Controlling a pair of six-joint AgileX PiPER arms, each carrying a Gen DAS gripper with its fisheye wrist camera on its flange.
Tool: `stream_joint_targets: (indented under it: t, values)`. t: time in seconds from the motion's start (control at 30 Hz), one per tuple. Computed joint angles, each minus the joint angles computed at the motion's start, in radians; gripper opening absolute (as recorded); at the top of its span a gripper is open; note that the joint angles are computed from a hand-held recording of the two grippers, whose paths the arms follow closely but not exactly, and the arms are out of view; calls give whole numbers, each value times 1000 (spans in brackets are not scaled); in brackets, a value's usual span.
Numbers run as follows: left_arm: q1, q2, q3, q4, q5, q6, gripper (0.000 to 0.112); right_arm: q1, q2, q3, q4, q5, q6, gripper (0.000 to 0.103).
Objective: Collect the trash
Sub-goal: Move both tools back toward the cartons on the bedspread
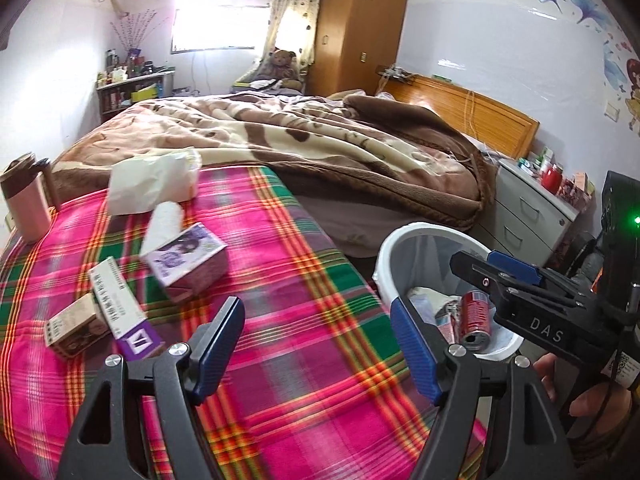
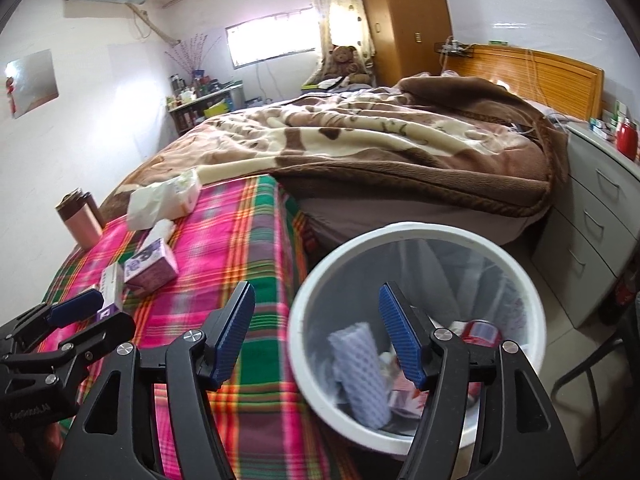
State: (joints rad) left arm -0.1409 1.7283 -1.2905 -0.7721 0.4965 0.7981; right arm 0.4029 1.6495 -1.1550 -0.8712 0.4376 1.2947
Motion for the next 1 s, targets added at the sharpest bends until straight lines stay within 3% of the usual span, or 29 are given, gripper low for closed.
stream_joint_targets:
  t: [0.4, 1.0]
  values:
    - [163, 3, 30, -51, -9, 72, 78, 58, 89, -103, 45, -7, -57, 67]
    - [358, 114, -82, -3, 43, 64, 79, 95, 309, -416, 384, 66, -407, 74]
